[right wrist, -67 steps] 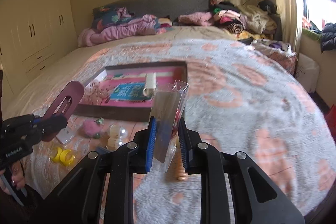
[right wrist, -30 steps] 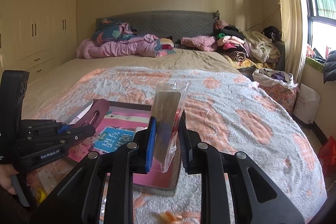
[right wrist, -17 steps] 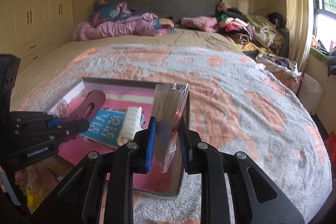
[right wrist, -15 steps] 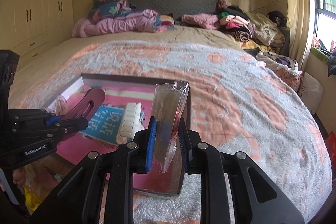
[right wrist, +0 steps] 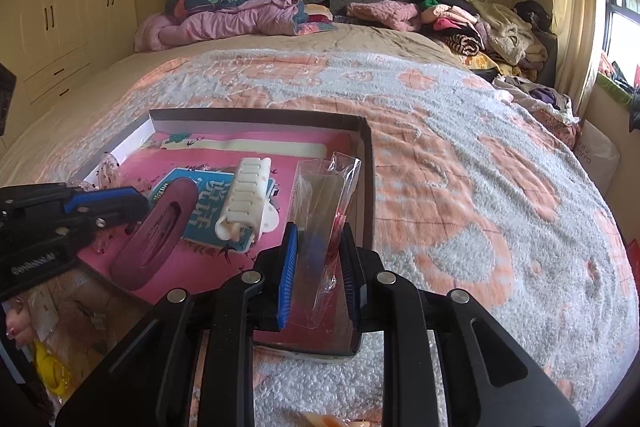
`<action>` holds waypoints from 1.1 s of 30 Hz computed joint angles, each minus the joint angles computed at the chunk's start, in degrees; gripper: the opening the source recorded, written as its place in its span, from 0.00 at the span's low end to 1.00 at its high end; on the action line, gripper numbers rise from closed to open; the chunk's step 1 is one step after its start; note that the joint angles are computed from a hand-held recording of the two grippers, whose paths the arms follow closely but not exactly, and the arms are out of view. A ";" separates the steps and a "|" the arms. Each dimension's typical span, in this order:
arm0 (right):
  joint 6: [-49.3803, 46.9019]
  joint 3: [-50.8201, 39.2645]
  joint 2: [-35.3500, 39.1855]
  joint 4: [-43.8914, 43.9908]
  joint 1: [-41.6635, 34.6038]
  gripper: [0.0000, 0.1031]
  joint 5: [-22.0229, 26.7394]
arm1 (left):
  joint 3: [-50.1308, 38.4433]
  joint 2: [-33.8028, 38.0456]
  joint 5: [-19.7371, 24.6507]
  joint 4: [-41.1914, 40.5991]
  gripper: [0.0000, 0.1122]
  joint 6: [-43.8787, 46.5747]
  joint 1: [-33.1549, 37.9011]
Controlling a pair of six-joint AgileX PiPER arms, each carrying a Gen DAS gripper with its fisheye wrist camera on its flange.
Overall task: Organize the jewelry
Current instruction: 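Lower the claw clip and packet into the tray and open both tools, then move the left tool to the pink pom-pom clip while the right tool nears the blue box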
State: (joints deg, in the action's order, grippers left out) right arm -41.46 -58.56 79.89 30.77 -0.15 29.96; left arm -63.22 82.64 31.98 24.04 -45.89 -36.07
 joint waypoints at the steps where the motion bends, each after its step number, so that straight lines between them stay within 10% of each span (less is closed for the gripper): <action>1: 0.42 -0.16 0.07 -0.21 -0.25 0.22 0.44 | 0.21 -0.69 0.23 0.61 0.06 -0.70 -0.22; 6: -0.14 0.18 -1.06 0.77 -1.22 0.25 1.16 | 0.56 -2.99 1.75 3.11 0.09 -3.24 -1.46; 20: -10.91 5.74 -16.85 14.11 -9.75 0.74 3.07 | 1.72 -11.38 8.36 15.56 0.25 -16.53 -7.76; 30: -24.30 8.81 -26.72 30.67 -22.22 0.93 9.41 | 1.45 -16.84 20.75 31.46 0.80 -30.91 -19.98; 33: -26.50 8.93 -28.45 33.10 -25.89 0.94 12.96 | 1.75 -18.08 25.60 35.36 0.82 -34.04 -24.55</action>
State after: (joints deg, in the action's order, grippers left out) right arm -67.96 -49.62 51.44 63.87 -26.04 42.91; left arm -61.47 64.55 57.58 59.40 -79.92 -60.62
